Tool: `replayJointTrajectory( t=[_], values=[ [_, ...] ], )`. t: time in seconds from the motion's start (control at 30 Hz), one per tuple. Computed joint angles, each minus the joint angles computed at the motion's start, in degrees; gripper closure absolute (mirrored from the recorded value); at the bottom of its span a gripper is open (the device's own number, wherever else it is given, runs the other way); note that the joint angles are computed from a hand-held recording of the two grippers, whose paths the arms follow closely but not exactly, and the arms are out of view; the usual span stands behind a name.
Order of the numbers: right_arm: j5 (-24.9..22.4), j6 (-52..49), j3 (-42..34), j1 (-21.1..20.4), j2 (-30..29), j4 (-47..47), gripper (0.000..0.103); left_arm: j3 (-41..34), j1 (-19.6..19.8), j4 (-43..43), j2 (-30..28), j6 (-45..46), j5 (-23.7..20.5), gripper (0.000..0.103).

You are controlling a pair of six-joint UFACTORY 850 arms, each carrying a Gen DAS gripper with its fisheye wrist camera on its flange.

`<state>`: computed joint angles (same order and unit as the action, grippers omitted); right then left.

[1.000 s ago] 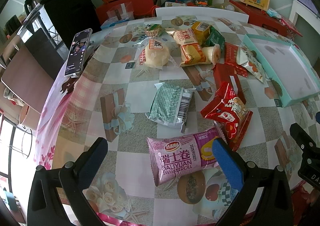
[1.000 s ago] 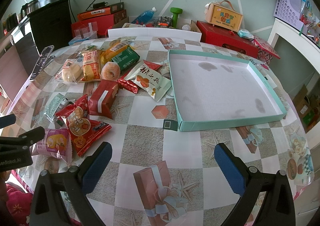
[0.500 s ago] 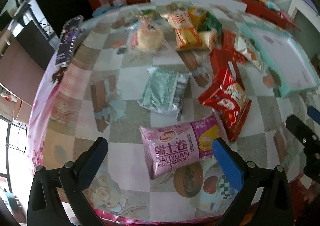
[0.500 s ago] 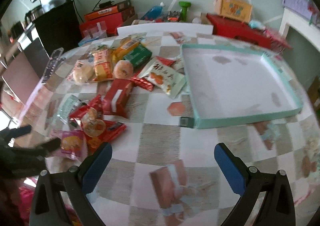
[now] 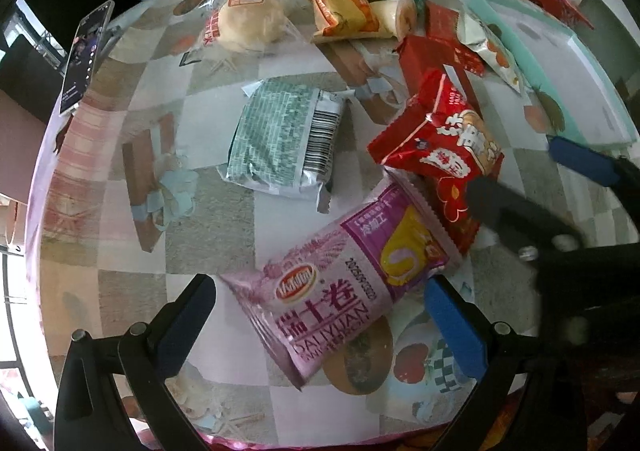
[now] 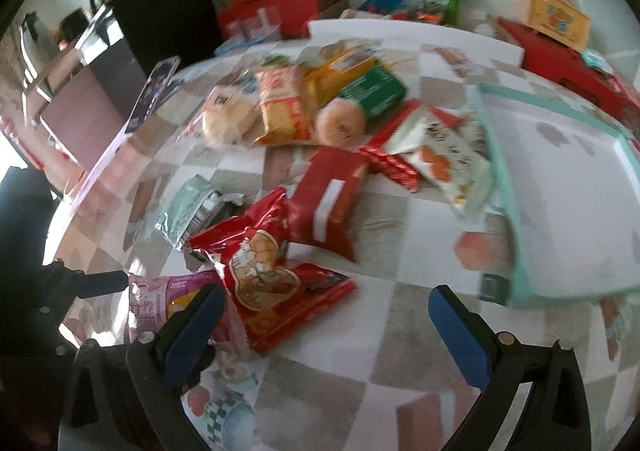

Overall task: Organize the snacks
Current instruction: 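Grasp the pink swiss roll bag with the left gripper while the right grasps the red snack bag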

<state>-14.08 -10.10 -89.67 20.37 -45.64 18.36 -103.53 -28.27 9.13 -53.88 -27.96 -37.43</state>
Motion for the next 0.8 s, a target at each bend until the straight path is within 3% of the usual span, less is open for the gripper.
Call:
replayJointTrajectory(
  t=[0.37,0.6,0.8],
  values=[
    [-4.75,3.25,-9.13,0.33,-6.90,-4.09,0.000,-0.27,2.30,1.86,-0.74,-3.94,1.17,0.000],
    [-3.25,1.89,-9.19,0.55,-7.09,-3.39,0.001,-0.56,3.44,-1.20,-0.97,-0.51,1.94,0.002],
    [-2.80,-9.63,-7.82,-0.18,-6.04,8.78,0.024,-0.99,3.12,-1.60,-1.09,1.10,2.86,0.019]
  ],
)
